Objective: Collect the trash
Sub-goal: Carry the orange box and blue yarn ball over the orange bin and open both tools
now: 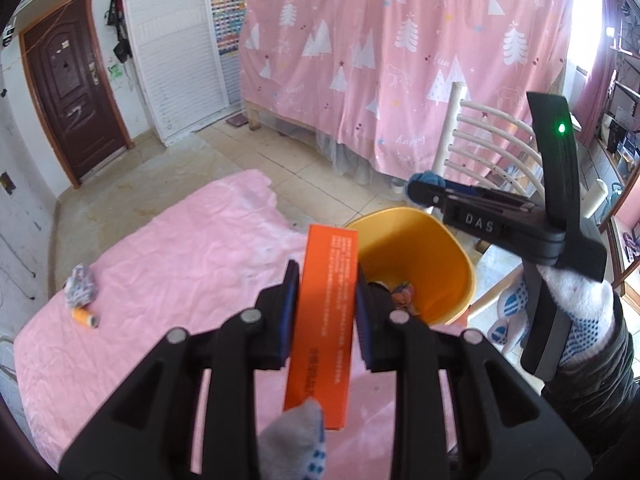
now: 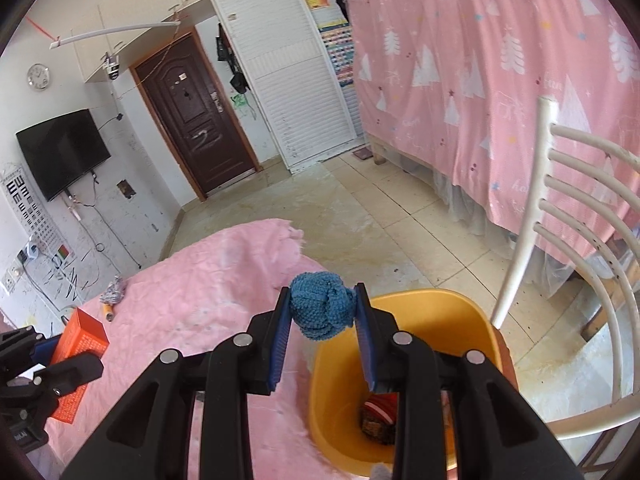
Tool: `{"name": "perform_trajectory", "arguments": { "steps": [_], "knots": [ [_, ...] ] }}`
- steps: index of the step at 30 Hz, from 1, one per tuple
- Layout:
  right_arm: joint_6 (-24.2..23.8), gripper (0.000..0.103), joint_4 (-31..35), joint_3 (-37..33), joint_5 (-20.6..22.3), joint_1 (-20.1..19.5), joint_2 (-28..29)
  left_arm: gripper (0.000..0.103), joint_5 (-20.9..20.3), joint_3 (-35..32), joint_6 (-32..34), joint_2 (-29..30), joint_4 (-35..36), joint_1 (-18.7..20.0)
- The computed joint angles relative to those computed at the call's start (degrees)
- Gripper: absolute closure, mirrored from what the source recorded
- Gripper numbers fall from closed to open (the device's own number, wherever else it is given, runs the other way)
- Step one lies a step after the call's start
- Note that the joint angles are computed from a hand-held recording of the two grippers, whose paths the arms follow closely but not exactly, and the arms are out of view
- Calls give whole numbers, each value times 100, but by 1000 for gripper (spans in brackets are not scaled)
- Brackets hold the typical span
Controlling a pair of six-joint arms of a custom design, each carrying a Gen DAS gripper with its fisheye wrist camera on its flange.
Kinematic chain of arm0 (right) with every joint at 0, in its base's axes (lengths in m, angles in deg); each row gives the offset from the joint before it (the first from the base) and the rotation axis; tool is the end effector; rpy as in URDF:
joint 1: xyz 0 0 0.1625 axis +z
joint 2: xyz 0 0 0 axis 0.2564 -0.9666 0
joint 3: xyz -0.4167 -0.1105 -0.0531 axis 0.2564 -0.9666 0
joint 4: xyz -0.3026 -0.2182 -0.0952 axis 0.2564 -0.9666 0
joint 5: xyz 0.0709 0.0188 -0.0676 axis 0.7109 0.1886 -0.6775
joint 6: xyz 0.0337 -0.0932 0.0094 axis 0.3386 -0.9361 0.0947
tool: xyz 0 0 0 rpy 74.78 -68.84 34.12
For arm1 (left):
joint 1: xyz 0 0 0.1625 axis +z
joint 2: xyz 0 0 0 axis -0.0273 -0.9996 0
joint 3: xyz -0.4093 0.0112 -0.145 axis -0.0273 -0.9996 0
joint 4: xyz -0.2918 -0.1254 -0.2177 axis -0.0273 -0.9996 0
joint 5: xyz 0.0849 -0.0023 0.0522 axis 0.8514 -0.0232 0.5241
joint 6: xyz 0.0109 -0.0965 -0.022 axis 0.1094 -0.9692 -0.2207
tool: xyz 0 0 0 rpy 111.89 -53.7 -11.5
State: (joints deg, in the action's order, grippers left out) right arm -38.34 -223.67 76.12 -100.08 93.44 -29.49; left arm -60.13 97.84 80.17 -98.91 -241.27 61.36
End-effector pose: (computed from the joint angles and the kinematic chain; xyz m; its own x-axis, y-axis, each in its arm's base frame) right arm 0.3207 -0.6405 0.0005 -0.8624 -0.3133 0.3976 -0.4974 0.6704 -0.5506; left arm -0.0725 -0.5292 0.3676 -0.6720 0.2156 -0.7085 0.6045 0.7123 -0.3567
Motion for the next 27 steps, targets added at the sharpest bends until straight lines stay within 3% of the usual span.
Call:
{"name": "perform_trajectory", "arguments": {
  "steps": [21,27],
  "knots": [
    [231,81,31,264,112,-627,-173,79,-793,-1233,-445,1412,476,158],
    [261,72,-24,301,79,-684,-193,79,-795,-1300,-440,1505,510,167]
  ]
}}
